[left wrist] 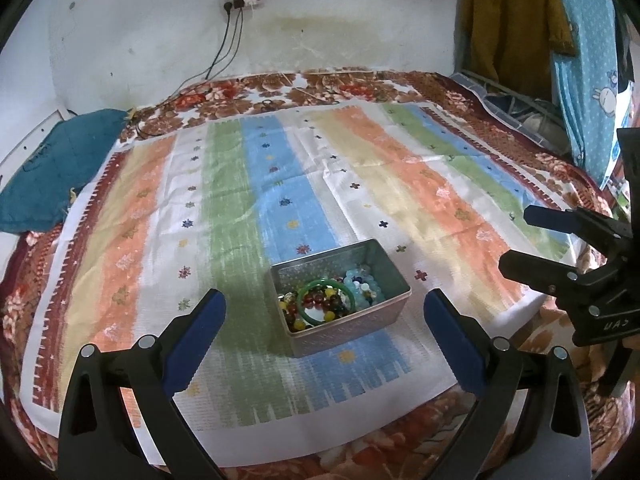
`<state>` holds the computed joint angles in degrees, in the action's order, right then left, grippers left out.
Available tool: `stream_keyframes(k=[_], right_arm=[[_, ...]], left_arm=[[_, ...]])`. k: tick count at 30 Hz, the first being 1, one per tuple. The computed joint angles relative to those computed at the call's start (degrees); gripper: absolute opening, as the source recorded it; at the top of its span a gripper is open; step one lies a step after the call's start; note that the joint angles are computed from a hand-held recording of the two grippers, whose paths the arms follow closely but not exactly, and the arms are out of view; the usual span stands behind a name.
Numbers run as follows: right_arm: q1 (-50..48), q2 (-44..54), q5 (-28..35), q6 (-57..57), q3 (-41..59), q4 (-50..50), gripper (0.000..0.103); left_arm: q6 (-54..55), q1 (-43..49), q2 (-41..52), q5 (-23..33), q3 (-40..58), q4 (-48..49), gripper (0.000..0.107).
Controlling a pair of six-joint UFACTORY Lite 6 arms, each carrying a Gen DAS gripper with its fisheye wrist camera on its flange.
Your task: Organize jewelry
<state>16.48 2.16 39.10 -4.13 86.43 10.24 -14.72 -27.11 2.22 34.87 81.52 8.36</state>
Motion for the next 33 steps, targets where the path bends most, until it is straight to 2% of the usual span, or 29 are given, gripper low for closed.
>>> stream_keyframes(k=[6,23,33], right_arm=[[-0.2,1.4,0.8,0.4,1.2,0.2,0.097],[0.3,-1.2,-1.7,2.6,-1.8,-1.9,0.098],[1.1,-1.6,-2.3,4.2,-2.2,-4.8,0.098]], left_arm=[[-5.7,-1.8,-1.1,-0.4,-1.1,6.3,0.097],[-8.1,-4.1,-1.3,0.3,-1.3,10.6,0.097],[-8.1,-3.6,-1.4,0.3,-1.3,9.7,0.097]])
